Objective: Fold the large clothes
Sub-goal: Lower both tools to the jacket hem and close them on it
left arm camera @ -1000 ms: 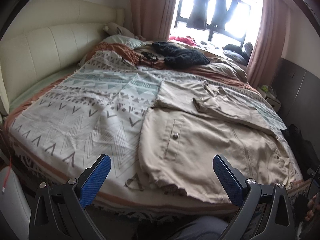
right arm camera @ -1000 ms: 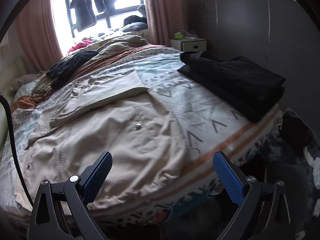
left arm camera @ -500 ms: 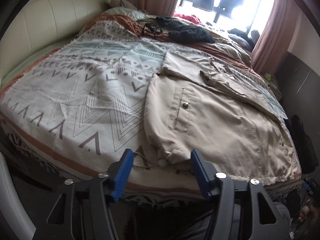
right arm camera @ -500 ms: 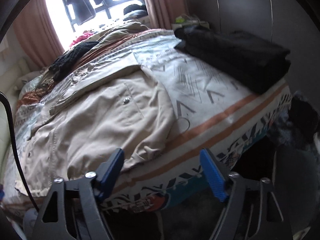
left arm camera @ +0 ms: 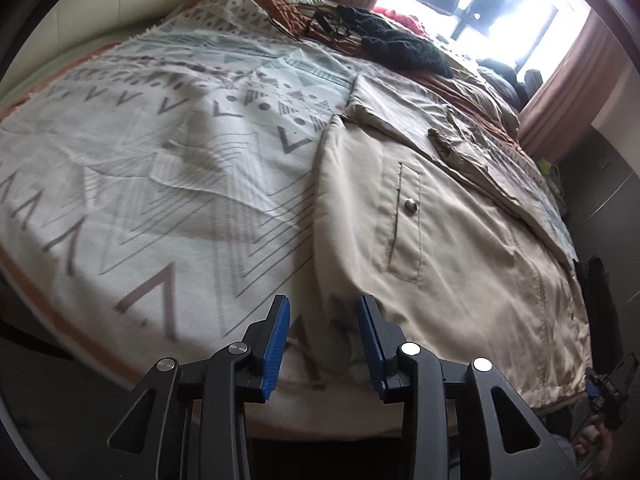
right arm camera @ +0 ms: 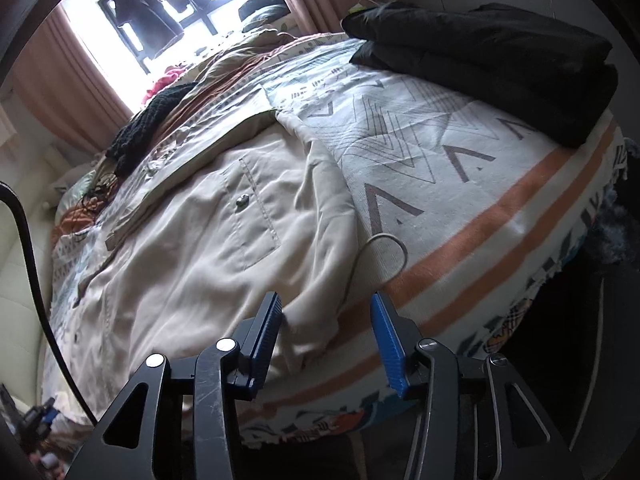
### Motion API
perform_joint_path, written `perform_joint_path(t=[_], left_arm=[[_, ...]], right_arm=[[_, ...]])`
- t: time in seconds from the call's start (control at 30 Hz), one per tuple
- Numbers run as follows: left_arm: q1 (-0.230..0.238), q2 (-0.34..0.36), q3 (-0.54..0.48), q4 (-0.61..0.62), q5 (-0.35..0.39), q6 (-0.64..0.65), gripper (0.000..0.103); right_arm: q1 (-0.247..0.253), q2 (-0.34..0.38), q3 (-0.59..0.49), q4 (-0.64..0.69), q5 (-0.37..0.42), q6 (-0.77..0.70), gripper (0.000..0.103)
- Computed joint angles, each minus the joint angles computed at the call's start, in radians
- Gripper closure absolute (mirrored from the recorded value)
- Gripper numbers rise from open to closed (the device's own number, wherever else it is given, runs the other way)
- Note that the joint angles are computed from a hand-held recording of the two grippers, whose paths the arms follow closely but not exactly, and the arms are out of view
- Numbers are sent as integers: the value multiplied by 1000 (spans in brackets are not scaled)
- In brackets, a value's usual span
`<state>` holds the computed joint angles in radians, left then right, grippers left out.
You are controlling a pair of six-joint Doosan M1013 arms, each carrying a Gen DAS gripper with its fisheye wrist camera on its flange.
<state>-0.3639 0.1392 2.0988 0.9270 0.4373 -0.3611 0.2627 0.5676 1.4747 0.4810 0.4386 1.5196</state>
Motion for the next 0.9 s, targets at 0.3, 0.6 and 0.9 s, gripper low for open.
perform_joint_path(t=[0.3, 0.6, 0.9], left_arm=[[53, 49, -32, -143, -57, 133, 66], [58, 70, -63, -342, -75, 375, 66], [54, 46, -18, -252, -139, 191, 94]], right_arm=[[1, 42, -52, 49, 41, -17, 55], [-8, 68, -78, 123, 53, -61, 59], [-2, 74, -97, 117, 107, -34, 91]])
